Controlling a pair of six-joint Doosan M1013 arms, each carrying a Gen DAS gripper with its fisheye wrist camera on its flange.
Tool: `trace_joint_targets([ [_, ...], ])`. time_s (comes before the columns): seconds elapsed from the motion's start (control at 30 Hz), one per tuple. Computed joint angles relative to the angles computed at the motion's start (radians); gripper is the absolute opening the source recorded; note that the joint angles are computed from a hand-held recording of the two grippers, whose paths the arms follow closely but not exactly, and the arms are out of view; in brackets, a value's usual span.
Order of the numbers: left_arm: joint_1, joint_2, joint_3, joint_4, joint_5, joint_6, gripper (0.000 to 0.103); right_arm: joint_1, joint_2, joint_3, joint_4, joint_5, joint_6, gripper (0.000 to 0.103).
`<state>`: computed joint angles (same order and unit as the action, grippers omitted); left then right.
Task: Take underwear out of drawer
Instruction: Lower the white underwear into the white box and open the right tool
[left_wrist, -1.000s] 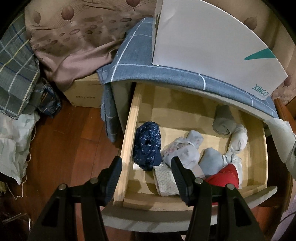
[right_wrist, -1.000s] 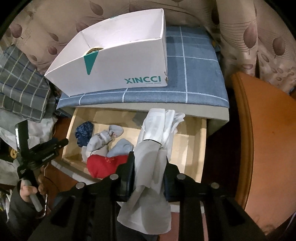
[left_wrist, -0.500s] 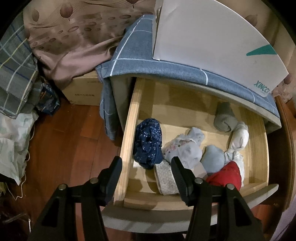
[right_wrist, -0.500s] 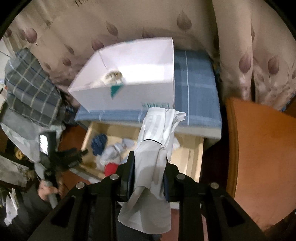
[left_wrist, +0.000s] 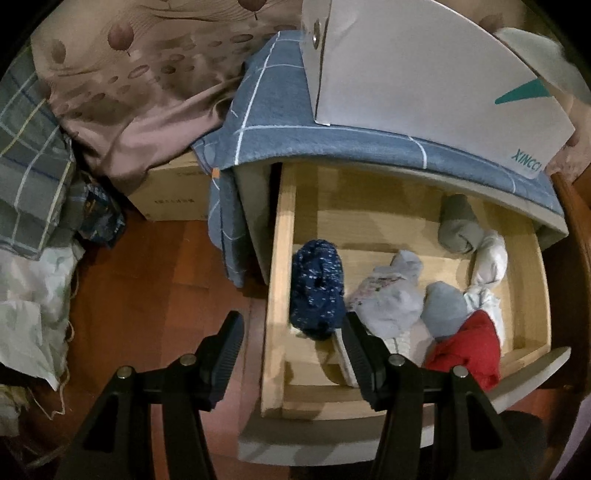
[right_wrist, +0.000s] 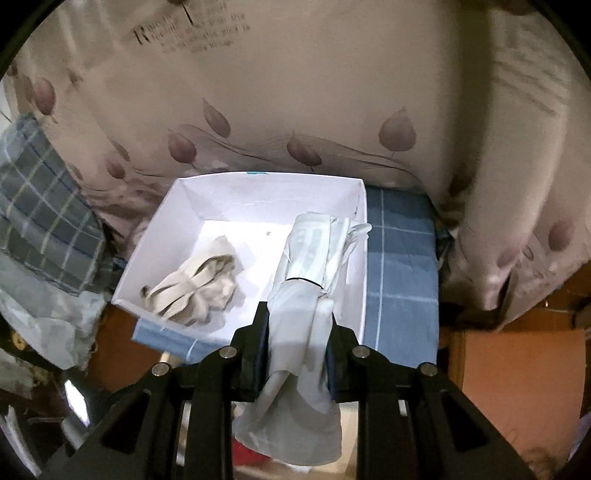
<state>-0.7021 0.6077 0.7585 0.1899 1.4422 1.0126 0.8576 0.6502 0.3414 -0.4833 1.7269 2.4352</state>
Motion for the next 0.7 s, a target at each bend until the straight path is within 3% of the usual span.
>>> trace_joint_targets([
  [0.17,0.007,0.007,-0.004,-0.026,0.006,0.032,0.056,-0.045,0.153,-0.234,0.034,0.123,-0.100,0.024],
  [0.3,0.009,0.022,-0.015,-0.048,0.022,0.054,0.056,-0.073,0.186,-0.244,0.087,0.138,-0.095,0.025],
  [0.53,0.008,0.050,-0.042,-0.076,0.042,0.062,0.056,-0.091,0.142,-0.099,0.148,0.079,-0.056,0.040],
  [0.6,0.008,0.052,-0.044,-0.083,0.044,0.059,0.056,-0.084,0.115,-0.054,0.135,0.039,-0.050,0.058],
  [0.7,0.004,0.054,-0.046,-0.078,0.052,0.058,0.056,-0.069,0.076,-0.009,0.108,-0.005,-0.035,0.059],
])
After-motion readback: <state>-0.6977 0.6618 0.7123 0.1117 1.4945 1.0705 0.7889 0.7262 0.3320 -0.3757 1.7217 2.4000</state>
